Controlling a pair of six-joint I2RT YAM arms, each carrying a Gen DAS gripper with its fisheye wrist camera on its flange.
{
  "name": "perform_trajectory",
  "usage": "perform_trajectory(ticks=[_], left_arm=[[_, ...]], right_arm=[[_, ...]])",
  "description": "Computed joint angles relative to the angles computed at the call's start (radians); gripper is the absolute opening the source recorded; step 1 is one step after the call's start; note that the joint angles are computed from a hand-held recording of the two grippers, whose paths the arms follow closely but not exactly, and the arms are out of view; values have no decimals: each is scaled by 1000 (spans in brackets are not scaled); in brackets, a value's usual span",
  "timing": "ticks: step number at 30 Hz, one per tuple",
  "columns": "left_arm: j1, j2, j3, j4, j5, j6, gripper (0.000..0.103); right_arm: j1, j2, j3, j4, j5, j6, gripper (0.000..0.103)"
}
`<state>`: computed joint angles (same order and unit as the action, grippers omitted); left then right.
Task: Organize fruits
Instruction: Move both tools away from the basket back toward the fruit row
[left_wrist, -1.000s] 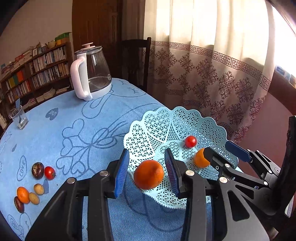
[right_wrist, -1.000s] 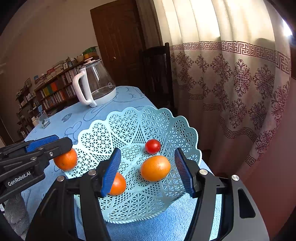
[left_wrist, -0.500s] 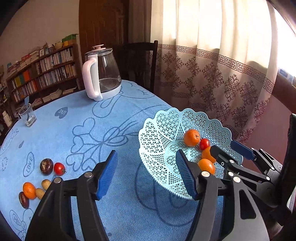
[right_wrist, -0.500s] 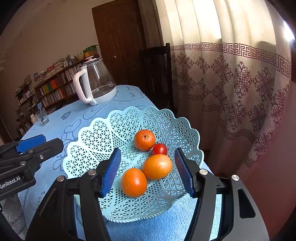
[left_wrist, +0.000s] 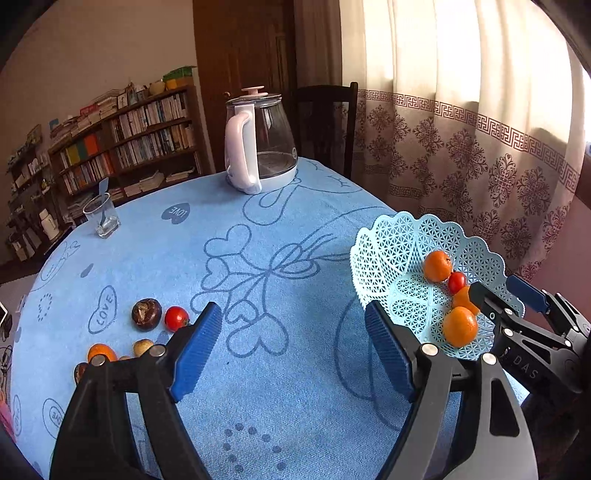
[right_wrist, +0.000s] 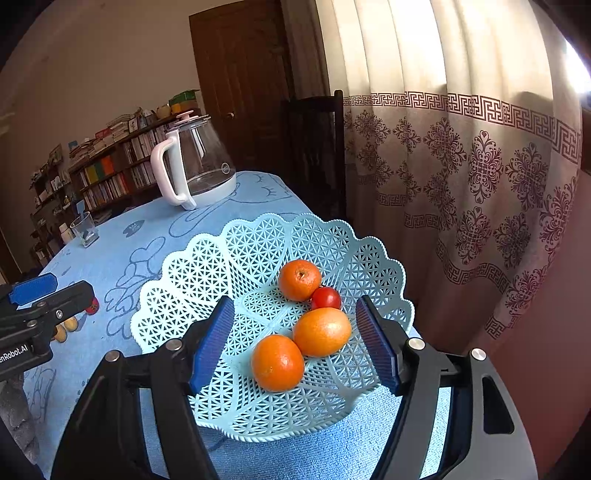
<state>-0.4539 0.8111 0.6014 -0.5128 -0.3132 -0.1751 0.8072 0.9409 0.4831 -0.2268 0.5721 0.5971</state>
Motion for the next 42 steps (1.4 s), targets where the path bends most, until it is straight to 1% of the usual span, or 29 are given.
perform_trajectory(ticks=[7,12,21,28,38,42], left_arm=[[162,-83,-32,-48,47,38,79],[302,-149,-52,-78,103,88,79],[621,-228,-83,-120,285,211,79],[903,-236,-97,-130,455,337,79],[1271,-162,-100,-121,660,518,79],[1370,-115,-99,-106,710,570,79]], right_arm=[[73,43,35,5,43,0,70],[138,97,76,18,87,-5,71],[238,245,180,59,104,-29,71],[297,381,280,93,81,-61,71],[331,571,438,103,-53,-84,71],[347,645,503,97,-93,-96,71]])
